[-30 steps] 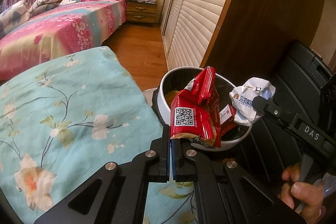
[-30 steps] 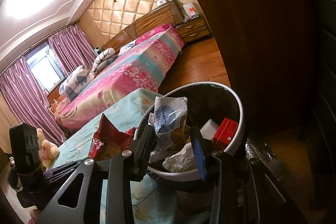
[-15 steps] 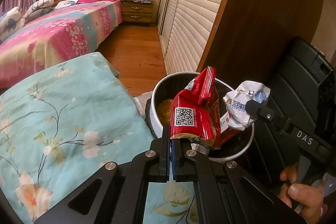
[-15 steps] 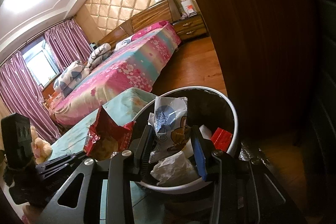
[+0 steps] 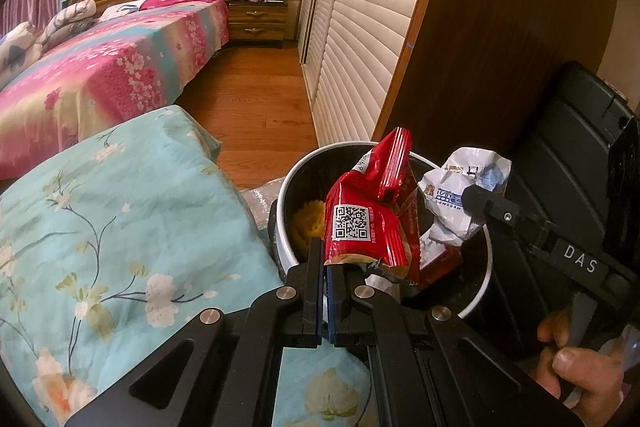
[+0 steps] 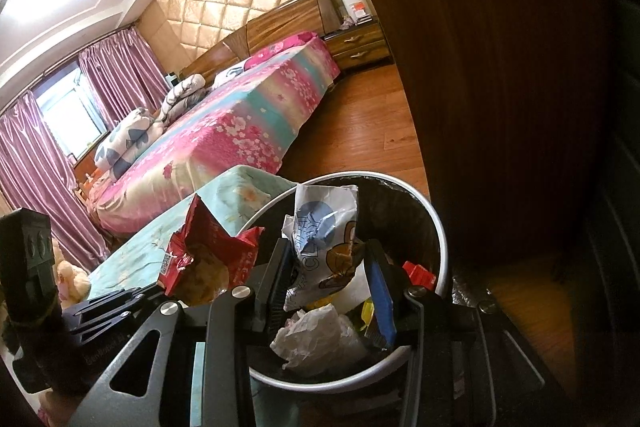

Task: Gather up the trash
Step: 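Open both tools to drop the snack bag and wrapper into the bin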

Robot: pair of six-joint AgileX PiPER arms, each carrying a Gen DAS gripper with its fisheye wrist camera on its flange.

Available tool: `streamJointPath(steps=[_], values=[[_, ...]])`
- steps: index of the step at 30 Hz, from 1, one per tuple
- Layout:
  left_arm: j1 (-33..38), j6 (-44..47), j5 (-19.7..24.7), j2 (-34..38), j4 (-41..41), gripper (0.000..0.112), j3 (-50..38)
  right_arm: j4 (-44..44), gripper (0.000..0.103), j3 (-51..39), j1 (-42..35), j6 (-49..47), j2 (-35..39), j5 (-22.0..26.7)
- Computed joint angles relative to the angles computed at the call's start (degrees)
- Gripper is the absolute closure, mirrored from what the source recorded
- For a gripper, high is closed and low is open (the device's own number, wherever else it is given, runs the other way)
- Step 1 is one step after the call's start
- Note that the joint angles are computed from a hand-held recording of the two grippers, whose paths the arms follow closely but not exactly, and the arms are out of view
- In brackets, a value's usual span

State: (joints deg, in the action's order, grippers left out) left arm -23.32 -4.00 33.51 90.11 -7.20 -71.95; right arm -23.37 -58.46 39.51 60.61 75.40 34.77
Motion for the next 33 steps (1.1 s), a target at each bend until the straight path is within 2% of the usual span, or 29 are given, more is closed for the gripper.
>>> streamJointPath(steps=[21, 23, 24, 28, 33], values=[[-1.4, -1.6, 4.3, 1.6, 1.2, 0.111, -3.7, 7.7, 0.062, -3.4, -3.5, -8.6, 3.4, 2.1], [-1.4, -1.3, 4.5, 1.2, 0.8, 0.109, -3.7, 9.1, 0.057, -3.7, -4.0, -10.1, 3.7, 2.3], [-1.4, -1.2, 4.6, 1.0, 0.7, 0.106, -3.7, 9.5, 0.050, -4.0, -4.2, -10.4, 3.8, 2.4], [-2.1, -3.3, 4.1, -1.6, 3.0, 0.083, -1.9, 8.2, 0.031, -3.2, -3.9, -8.4, 2.7, 1.9], [-1.2, -3.1, 3.2, -5.2, 2.0, 0.080, 1.6, 5.6, 0.028, -2.1, -2.4, -4.9, 1.3, 2.0]])
